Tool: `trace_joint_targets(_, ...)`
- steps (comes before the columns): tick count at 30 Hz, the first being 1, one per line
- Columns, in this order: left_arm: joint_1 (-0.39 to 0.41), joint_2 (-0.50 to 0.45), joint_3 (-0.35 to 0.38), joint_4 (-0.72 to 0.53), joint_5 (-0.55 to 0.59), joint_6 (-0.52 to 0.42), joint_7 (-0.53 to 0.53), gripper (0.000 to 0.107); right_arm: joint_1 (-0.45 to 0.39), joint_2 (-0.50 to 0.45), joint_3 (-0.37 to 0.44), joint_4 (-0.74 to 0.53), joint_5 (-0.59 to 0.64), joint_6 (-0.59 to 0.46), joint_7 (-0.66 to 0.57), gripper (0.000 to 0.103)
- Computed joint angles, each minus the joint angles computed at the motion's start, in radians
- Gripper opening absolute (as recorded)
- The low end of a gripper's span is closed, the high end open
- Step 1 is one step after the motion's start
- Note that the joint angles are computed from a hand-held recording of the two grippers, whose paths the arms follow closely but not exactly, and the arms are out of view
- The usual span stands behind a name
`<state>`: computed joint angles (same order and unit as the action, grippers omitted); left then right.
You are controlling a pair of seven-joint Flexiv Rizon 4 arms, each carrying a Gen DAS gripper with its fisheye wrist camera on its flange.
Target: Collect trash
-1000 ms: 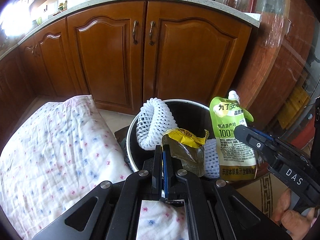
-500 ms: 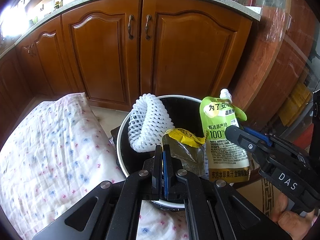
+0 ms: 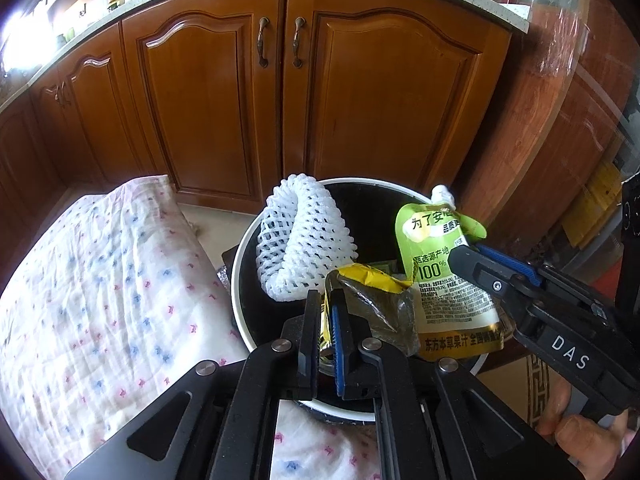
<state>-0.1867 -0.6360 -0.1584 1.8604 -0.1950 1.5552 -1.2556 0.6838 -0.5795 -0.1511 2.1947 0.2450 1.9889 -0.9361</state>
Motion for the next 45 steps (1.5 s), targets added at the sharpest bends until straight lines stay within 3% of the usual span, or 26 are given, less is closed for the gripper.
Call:
trace_joint_targets(1, 0.0, 0.001, 0.001, 0.002, 0.0, 0.0, -0.001, 0.011, -0.013, -0.004, 0.011, -0.002, -0.003, 0.006, 0.003, 0.029)
trace_joint_targets(3, 0.009, 0.004, -0.008, 0.012, 0.0, 0.015, -0.001, 0.028, -0.045, -0.009, 0.039, -0.003, -0.011, 0.016, 0.012, 0.04)
trace_joint_targets(5, 0.03, 0.01, -0.031, 0.028, 0.0, 0.031, 0.005, 0.031, -0.061, -0.012, 0.053, -0.001, -0.011, 0.029, 0.02, 0.046)
trace_joint_targets(11, 0.087, 0.04, -0.089, 0.085, -0.001, 0.074, 0.018, 0.039, -0.055, -0.006, 0.061, 0.017, 0.025, 0.074, 0.024, 0.048)
trace_joint_targets(16, 0.179, 0.07, -0.179, 0.151, 0.002, 0.112, 0.03, 0.045, -0.02, 0.017, 0.053, 0.042, 0.086, 0.111, 0.013, 0.051)
trace_joint_targets(22, 0.324, 0.108, -0.314, 0.255, 0.032, 0.167, 0.009, 0.049, 0.044, 0.056, 0.042, 0.071, 0.195, 0.171, -0.022, 0.06)
trace_joint_targets(25, 0.408, 0.124, -0.383, 0.31, 0.062, 0.193, -0.022, 0.055, 0.078, 0.073, 0.046, 0.079, 0.257, 0.201, -0.046, 0.067)
trace_joint_targets(29, 0.503, 0.145, -0.446, 0.391, 0.126, 0.242, -0.084, 0.064, 0.136, 0.086, 0.052, 0.08, 0.349, 0.232, -0.093, 0.085)
trace_joint_targets(32, 0.587, 0.163, -0.498, 0.464, 0.182, 0.298, -0.145, 0.071, 0.184, 0.087, 0.057, 0.07, 0.422, 0.24, -0.132, 0.088)
trace_joint_targets(39, 0.706, 0.239, -0.518, 0.625, 0.322, 0.447, -0.286, 0.077, 0.324, 0.093, 0.047, 0.029, 0.641, 0.245, -0.246, 0.095)
trace_joint_targets(45, 0.711, 0.311, -0.434, 0.725, 0.433, 0.582, -0.359, 0.084, 0.455, 0.123, 0.004, -0.037, 0.883, 0.212, -0.464, 0.099)
